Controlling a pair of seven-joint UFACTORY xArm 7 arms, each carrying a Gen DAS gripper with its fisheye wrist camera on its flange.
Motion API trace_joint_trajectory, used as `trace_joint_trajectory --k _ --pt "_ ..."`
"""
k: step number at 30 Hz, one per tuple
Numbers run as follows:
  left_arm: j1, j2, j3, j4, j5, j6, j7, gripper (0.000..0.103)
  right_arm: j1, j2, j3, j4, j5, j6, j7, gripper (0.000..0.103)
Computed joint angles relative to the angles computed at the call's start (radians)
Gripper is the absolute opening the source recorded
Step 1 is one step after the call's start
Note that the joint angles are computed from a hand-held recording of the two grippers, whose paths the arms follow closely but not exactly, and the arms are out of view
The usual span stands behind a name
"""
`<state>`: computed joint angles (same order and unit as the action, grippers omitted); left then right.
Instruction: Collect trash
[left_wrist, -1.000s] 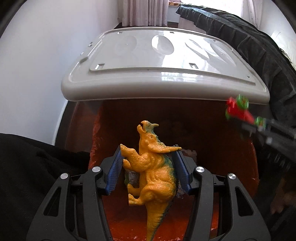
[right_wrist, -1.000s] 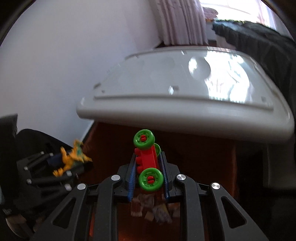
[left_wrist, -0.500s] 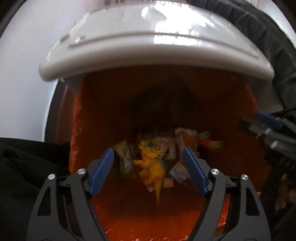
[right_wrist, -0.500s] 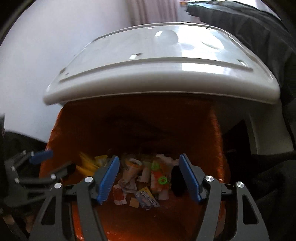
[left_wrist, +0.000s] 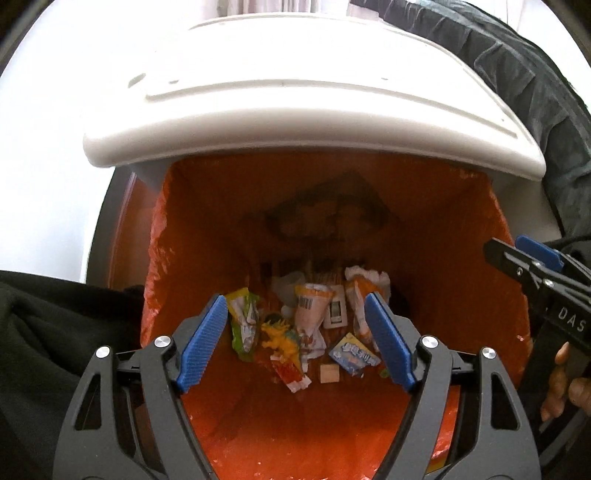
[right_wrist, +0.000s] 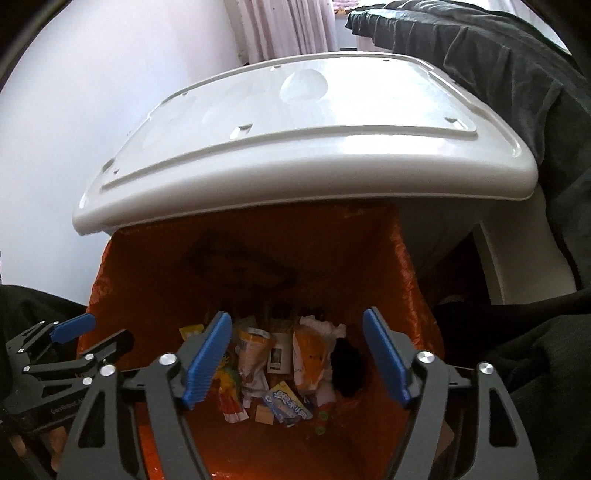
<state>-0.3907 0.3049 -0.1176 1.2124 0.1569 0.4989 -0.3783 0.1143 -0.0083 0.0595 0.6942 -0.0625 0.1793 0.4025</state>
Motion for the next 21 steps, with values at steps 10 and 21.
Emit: trace_joint_trajectory --k 10,21 --pt "-0.005 0.085 0.049 0.222 0.041 -0.05 -0.018 0.087 -0.061 0.06 -0.051 0.288 -0.504 0.057 0.34 0.097" --pt "-0.042 0.33 0.11 0.64 0.134 -0.102 0.002 0.092 0.103 0.321 -0.195 0.713 -1.078 0.341 0.757 0.098"
